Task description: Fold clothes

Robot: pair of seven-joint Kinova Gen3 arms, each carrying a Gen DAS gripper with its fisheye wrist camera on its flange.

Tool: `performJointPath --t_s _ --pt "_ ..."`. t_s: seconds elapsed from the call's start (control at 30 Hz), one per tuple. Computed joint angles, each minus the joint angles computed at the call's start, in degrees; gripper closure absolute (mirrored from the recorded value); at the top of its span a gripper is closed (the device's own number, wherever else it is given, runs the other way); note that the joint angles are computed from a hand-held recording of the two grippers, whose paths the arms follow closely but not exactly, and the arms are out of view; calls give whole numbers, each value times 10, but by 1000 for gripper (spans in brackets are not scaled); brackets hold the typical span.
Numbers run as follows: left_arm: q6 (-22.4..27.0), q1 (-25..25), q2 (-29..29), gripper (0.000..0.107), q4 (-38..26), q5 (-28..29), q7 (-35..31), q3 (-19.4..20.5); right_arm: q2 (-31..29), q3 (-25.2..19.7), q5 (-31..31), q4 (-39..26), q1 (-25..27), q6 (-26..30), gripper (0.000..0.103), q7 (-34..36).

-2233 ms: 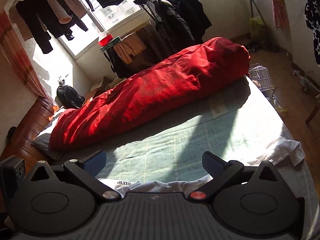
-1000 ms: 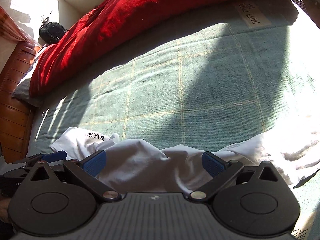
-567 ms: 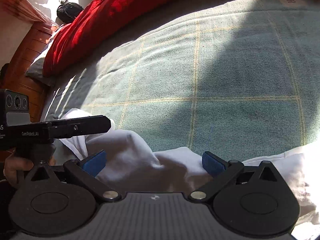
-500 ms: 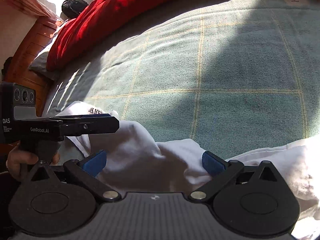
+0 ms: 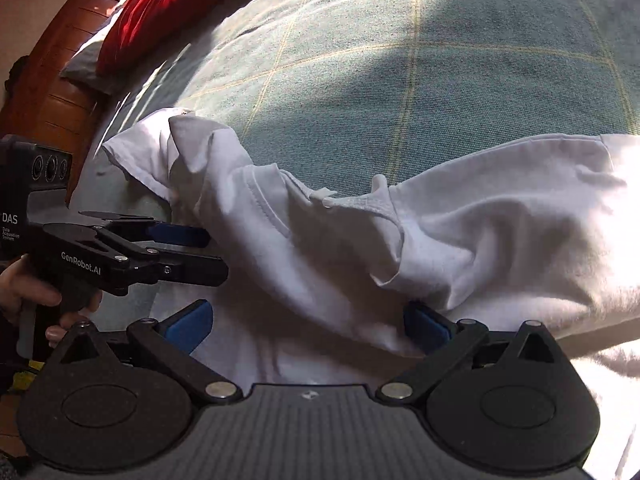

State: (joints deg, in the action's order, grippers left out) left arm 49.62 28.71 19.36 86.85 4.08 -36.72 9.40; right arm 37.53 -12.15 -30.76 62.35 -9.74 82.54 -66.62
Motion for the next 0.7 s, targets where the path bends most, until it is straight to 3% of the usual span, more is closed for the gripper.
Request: performJointPath --t_s 0.2,0.27,0.5,0.53,0.57,0.63,0.7 --pt "18 11 -22 9 -42 -66 -11 -13 -6 -5 -17 -53 13 19 0 4" --pt "1 5 -20 9 -51 -88 -29 -17 -4 -6 -17 -77 13 13 0 14" --pt "-29 -29 40 9 -93 -92 -124 -25 63 2 11 -174 -18 13 0 -6" --pt "-18 -40 46 12 -96 -80 -138 -19 65 2 18 -173 -23 10 0 -7" --pt "1 -48 54 23 -103 -67 -153 -15 63 1 23 -165 -25 4 0 -4" --pt "35 -61 70 36 -115 -42 -181 -12 55 -2 28 -144 -26 -5 0 0" --pt "54 -73 62 37 -100 -11 -201 -3 46 -5 28 -125 -22 -7 0 4"
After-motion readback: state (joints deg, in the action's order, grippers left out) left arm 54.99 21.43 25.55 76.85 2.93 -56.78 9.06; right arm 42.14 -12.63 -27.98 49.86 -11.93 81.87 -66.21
